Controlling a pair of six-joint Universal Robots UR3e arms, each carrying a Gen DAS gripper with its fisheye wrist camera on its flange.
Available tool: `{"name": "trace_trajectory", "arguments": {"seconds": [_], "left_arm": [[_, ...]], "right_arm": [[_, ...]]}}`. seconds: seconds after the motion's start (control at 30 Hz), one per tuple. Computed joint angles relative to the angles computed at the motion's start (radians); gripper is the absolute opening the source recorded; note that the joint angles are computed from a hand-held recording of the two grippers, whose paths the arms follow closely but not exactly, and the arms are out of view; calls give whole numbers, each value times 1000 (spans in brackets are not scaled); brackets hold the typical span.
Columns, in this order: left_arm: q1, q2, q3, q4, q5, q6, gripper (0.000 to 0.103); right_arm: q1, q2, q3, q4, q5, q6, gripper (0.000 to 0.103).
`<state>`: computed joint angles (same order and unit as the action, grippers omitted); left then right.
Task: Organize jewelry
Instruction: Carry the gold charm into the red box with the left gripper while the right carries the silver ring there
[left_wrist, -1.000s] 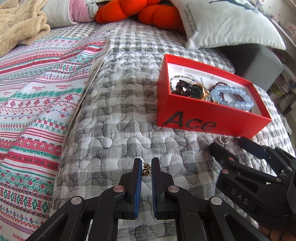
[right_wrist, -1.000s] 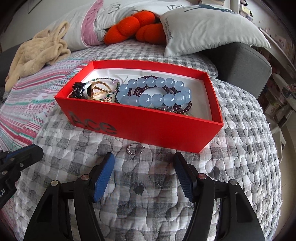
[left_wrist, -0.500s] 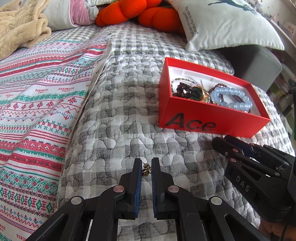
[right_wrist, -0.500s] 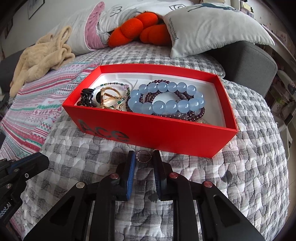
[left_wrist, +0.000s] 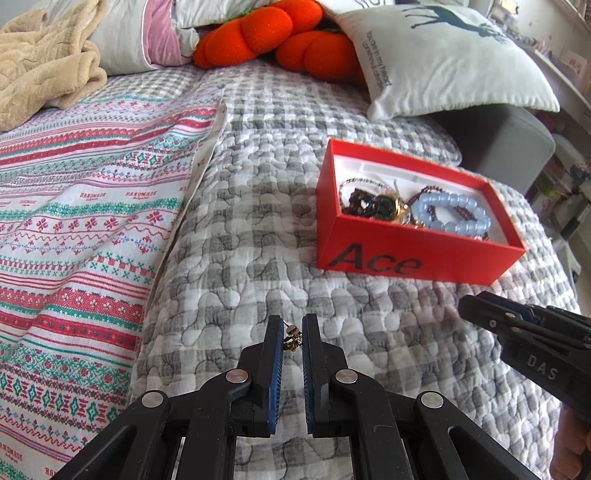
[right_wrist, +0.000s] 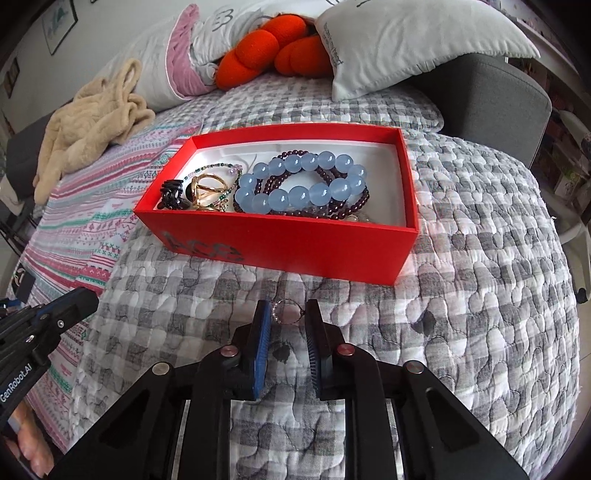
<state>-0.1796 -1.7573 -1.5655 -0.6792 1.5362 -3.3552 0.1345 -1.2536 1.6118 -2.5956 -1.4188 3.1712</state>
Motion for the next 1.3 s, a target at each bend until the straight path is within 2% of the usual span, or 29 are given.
{"name": "trace_trajectory", "arguments": {"seconds": [0.4, 0.63, 0.77, 0.93, 1.13, 1.3], "left_arm": [[-21, -55, 117, 20, -19, -23, 4], [-76, -216, 377, -37, 3, 11, 4], [-94, -339, 558, -93, 6, 34, 4], [-121, -495, 768, -173, 58, 55, 5], [-138, -593, 886, -215, 86, 52, 5], [-161, -597, 911, -253, 133, 54, 31]], "right_arm": [[-123, -136, 16, 36, 107, -19, 20], [-161, -69, -76, 1, 216, -44, 20], [-157, -21, -122, 5, 217, -83, 20], [-162, 17, -147, 12, 214, -109, 21], [-194, 32, -161, 18, 241, -110, 21], [-211, 37, -166, 27, 248, -114, 21]]}}
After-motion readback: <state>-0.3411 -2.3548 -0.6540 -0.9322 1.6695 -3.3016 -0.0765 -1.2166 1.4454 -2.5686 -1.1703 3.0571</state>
